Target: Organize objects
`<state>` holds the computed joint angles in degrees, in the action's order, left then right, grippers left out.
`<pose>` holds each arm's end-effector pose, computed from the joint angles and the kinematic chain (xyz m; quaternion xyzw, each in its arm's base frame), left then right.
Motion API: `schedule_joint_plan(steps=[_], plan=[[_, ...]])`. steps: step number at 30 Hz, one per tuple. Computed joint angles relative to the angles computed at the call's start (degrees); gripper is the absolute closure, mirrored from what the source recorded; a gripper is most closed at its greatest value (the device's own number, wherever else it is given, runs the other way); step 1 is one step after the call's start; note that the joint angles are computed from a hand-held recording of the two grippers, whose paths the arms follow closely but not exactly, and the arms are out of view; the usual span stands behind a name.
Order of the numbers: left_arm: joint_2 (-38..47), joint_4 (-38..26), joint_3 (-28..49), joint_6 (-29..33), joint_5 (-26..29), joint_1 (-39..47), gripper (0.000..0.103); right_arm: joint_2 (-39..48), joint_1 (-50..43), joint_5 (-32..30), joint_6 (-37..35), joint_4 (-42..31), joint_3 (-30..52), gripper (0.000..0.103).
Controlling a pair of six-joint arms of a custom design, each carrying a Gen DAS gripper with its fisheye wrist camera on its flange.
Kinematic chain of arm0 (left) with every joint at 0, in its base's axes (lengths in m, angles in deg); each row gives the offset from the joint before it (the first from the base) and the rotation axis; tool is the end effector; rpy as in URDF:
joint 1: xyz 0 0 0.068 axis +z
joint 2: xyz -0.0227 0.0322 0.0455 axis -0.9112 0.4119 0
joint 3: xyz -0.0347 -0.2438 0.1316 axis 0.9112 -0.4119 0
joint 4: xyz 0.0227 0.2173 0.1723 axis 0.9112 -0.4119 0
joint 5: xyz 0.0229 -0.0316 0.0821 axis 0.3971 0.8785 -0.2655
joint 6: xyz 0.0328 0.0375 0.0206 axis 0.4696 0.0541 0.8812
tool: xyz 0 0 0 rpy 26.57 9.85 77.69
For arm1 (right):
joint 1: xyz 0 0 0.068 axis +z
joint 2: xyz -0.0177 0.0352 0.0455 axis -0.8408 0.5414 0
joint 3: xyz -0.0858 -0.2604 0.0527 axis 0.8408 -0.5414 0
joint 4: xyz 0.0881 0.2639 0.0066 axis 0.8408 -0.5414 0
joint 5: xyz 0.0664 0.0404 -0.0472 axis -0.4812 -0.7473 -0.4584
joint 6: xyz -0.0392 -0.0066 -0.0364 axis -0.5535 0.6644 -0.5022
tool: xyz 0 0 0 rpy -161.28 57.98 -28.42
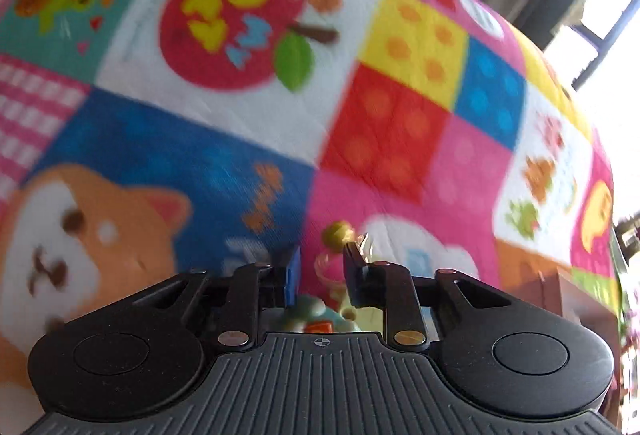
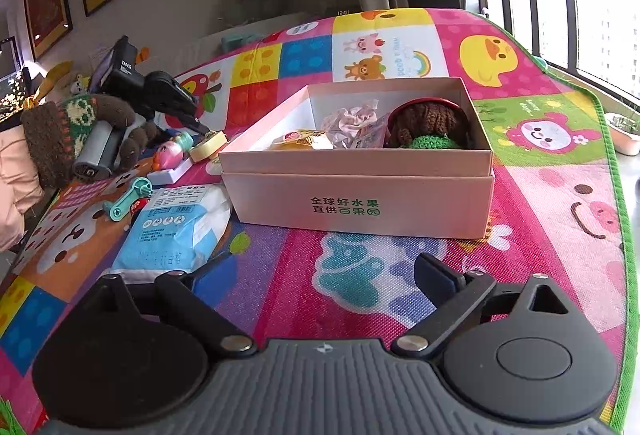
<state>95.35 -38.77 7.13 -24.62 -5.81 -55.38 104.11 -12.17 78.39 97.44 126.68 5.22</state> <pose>0.4127 0.0638 0.0493 -0.1281 0.9274 -0.1528 0.3165 0.1428 0.1235 0.0295 -0.0377 0.8732 0.1293 0.4684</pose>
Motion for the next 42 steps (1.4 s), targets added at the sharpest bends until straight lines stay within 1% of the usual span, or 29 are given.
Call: schedule_joint_plan(steps=[3, 4, 6, 7, 9, 10, 11, 12, 13, 14, 16, 17, 18, 19, 20, 21, 22, 24, 25, 26, 28, 29, 32, 33, 35, 37, 38, 39, 42], plan=[[-4.45, -0.54, -6.69, 3.3, 0.64, -2.61, 0.079, 0.39, 0.15, 0.21, 0.1, 0.73, -0.16, 0.007], [-6.72, -2.46, -8.61, 5.38, 1.18, -3.06, 0.079, 0.27, 0.14, 0.19, 0.08, 0.53, -0.14, 0.007], [-10.95, -7.72, -11.18, 8.49, 4.63, -3.05, 0.079, 0.47, 0.19, 0.31, 0.03, 0.9, -0.2, 0.007], [-13.34, -8.09, -13.03, 8.87, 6.45, -2.62, 0.079, 0.58, 0.22, 0.33, 0.03, 1.07, -0.21, 0.007], [-18.47, -4.9, -17.02, 8.22, 7.79, -1.83, 0.079, 0.54, 0.36, 0.48, 0.08, 0.99, -0.21, 0.007], [-20.44, -2.41, -18.56, 6.44, 7.97, -1.38, 0.079, 0.43, 0.38, 0.45, 0.04, 0.8, -0.16, 0.007], [-21.43, -0.66, -19.15, 3.91, 8.35, -0.95, 0.079, 0.31, 0.34, 0.37, 0.0, 0.59, -0.13, 0.007], [-21.56, -0.9, -18.62, 1.92, 9.27, -0.68, 0.079, 0.27, 0.3, 0.33, -0.02, 0.46, -0.09, 0.007], [-20.76, -3.49, -16.76, 1.04, 10.72, -0.67, 0.078, 0.25, 0.3, 0.35, -0.02, 0.51, -0.11, 0.007], [-19.58, -7.19, -14.38, 0.96, 11.78, -1.04, 0.078, 0.3, 0.38, 0.47, 0.04, 0.72, -0.2, 0.007], [-18.0, -12.81, -11.08, 2.53, 11.41, -2.84, 0.078, 0.57, 0.58, 0.72, 0.19, 1.27, -0.31, 0.007], [-18.19, -13.54, -11.22, 3.61, 10.81, -4.0, 0.078, 0.77, 0.58, 0.73, 0.21, 1.65, -0.37, 0.007], [-18.45, -12.78, -11.93, 4.26, 10.19, -5.0, 0.078, 1.04, 0.53, 0.67, 0.18, 2.14, -0.43, 0.006], [-18.82, -11.05, -13.05, 5.65, 9.72, -5.87, 0.078, 1.27, 0.43, 0.5, 0.1, 2.6, -0.5, 0.006], [-19.55, -8.98, -14.48, 8.82, 9.62, -6.45, 0.078, 1.4, 0.41, 0.39, 0.05, 2.98, -0.59, 0.006], [-19.96, -6.07, -15.54, 13.01, 9.49, -6.93, 0.078, 1.54, 0.38, 0.28, 0.0, 3.3, -0.64, 0.005], [-20.23, -2.8, -16.62, 18.7, 9.16, -7.3, 0.078, 1.8, 0.24, 0.11, -0.12, 3.79, -0.68, 0.005], [-22.04, 1.2, -19.38, 29.21, 6.83, -7.95, 0.078, 2.1, 0.47, 0.32, 0.0, 4.67, -0.93, 0.005], [-22.99, 1.21, -20.27, 32.83, 6.32, -7.74, 0.078, 2.45, 0.4, 0.21, -0.04, 5.35, -1.05, 0.005], [-23.97, -0.15, -20.77, 35.12, 7.13, -6.93, 0.078, 2.77, 0.33, 0.04, -0.1, 5.98, -1.17, 0.004], [-26.41, -3.74, -22.09, 37.0, 11.5, -4.15, 0.078, 3.22, 0.06, -0.44, -0.22, 6.75, -1.25, 0.003], [-28.61, -4.74, -23.9, 36.75, 13.3, -2.79, 0.078, 3.25, -0.16, -0.87, -0.29, 6.89, -1.32, 0.003], [-38.34, -2.42, -33.77, 32.24, 15.46, 1.31, 0.078, 3.19, -0.95, -1.97, -0.21, 6.83, -1.38, 0.0], [-42.48, -0.74, -37.92, 31.2, 14.72, 2.6, 0.078, 2.98, -1.17, -2.12, 0.01, 6.49, -1.35, 0.0], [-50.78, 1.32, -45.66, 33.05, 12.57, 4.93, 0.078, 2.42, -1.52, -2.56, 0.27, 5.41, -1.16, 0.0], [-56.49, -1.26, -50.32, 37.22, 10.36, 6.71, 0.078, 0.63, -1.73, -3.08, 0.29, 1.87, -0.49, 0.0], [-57.85, -3.83, -51.52, 39.44, 9.12, 7.21, 0.078, -0.93, -2.09, -3.78, 0.22, -1.2, 0.1, 0.0], [-58.79, -4.64, -53.12, 40.5, 6.88, 6.62, 0.078, -2.52, -2.5, -4.5, 0.22, -4.68, 0.82, 0.0], [-58.76, -2.29, -57.65, 42.59, 0.63, 2.43, 0.078, -5.66, -4.1, -6.92, 0.48, -13.48, 3.08, 0.0]])
